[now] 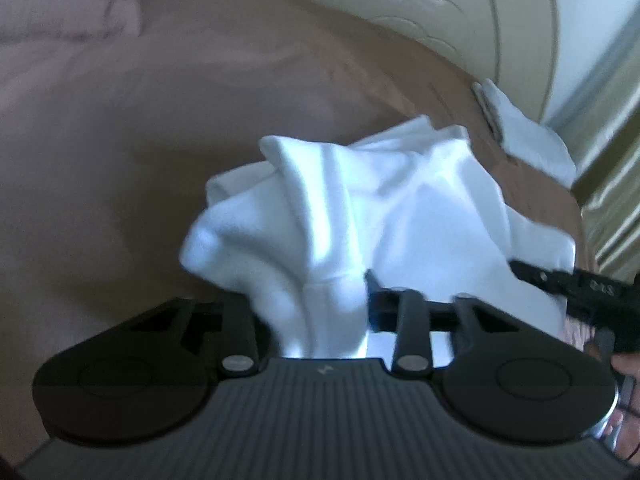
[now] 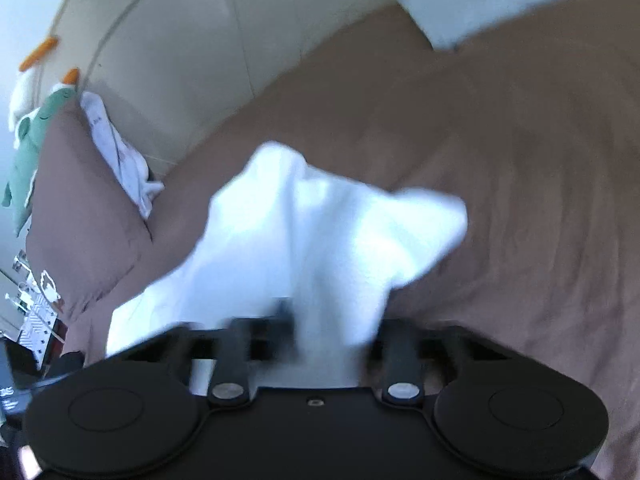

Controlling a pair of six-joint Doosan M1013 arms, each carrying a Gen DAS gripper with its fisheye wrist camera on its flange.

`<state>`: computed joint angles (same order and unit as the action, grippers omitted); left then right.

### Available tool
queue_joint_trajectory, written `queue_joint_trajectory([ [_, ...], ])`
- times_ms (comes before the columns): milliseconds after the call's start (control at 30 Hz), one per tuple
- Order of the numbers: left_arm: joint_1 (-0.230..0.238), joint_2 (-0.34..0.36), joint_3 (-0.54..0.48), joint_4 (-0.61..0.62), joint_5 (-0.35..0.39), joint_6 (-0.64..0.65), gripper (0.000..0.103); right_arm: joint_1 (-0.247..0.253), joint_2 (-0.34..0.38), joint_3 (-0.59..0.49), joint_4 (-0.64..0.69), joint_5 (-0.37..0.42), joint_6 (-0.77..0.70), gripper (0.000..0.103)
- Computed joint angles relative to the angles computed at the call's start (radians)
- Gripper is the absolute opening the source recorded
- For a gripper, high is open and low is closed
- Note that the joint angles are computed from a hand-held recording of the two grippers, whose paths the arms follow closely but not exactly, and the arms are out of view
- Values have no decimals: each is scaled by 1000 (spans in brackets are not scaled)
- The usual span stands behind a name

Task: Fold clothes
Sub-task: 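Grasp the folded T-shirt with both grippers and carry it toward the headboard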

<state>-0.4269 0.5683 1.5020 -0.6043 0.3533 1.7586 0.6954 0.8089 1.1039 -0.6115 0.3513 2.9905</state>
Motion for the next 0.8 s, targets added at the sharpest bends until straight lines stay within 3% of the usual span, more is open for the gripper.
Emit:
queue_joint_trajectory([
  [67, -22, -15, -1, 212, -19, -148, 26, 27, -2, -18, -215, 44, 98, 18],
  [133, -36, -26, -4, 327, -35, -221, 26, 41, -12, -23, -366, 49, 184, 17],
  [267, -39, -46, -21, 269, -70, -130, 26, 54, -36, -31, -552, 100, 278, 17],
  [400, -51, -10, -137, 282, -47, -84, 26, 47, -49, -60, -531, 187, 162, 17],
  [633, -97, 168, -529, 537, 70, -64, 26, -29, -66, -97, -529, 202, 107, 17],
  [733, -111, 273, -749, 537, 187, -44, 26, -60, -62, -136, -495, 232, 26, 17],
  [800, -120, 350, -906, 529, 280, -60, 26, -83, -67, -134, -516, 226, 49, 17],
])
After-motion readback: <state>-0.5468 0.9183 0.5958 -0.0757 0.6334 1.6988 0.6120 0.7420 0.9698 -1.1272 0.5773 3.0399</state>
